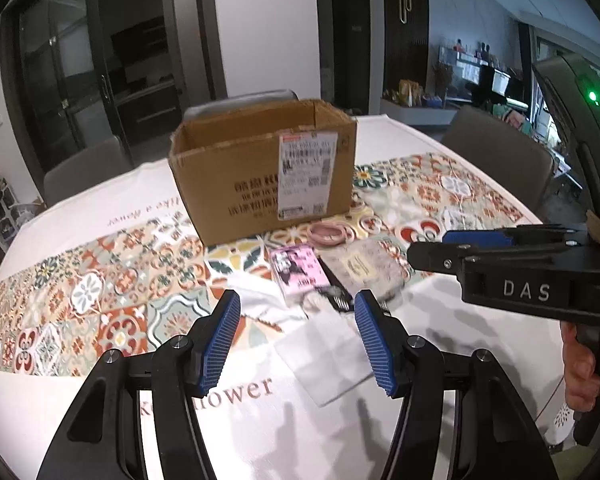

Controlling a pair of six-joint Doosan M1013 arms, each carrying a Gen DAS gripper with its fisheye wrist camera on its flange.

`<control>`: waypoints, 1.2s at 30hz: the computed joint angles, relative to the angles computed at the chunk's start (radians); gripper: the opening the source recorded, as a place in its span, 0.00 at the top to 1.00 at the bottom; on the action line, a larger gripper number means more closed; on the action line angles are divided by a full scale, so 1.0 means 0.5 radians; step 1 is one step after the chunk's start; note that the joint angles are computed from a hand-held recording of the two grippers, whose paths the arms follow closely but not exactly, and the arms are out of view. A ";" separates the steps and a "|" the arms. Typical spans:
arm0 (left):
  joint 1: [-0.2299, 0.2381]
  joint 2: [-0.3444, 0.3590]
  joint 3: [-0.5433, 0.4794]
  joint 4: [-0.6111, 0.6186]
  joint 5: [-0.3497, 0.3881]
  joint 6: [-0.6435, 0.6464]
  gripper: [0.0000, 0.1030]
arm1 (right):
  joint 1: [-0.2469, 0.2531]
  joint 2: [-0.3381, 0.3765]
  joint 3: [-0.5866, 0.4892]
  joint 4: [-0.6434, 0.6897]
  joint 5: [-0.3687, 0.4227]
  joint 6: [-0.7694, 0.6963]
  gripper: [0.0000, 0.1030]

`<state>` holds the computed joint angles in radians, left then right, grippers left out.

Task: Organize soft objects
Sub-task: 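Withdraw both tools from the box back toward the remaining items, then grasp the white cloth with left tool while right tool grasps the patterned sock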

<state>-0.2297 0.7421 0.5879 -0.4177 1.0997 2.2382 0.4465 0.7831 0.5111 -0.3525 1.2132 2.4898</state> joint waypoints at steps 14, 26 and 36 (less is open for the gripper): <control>-0.007 0.022 0.095 0.048 0.117 0.093 0.43 | -0.018 -0.016 0.139 0.188 -0.007 0.044 0.59; -0.020 0.106 0.049 0.041 0.234 0.193 0.43 | -0.037 0.010 0.161 0.298 0.023 0.047 0.59; -0.041 0.167 0.020 0.086 0.276 0.246 0.43 | -0.050 0.032 0.168 0.362 0.047 0.059 0.59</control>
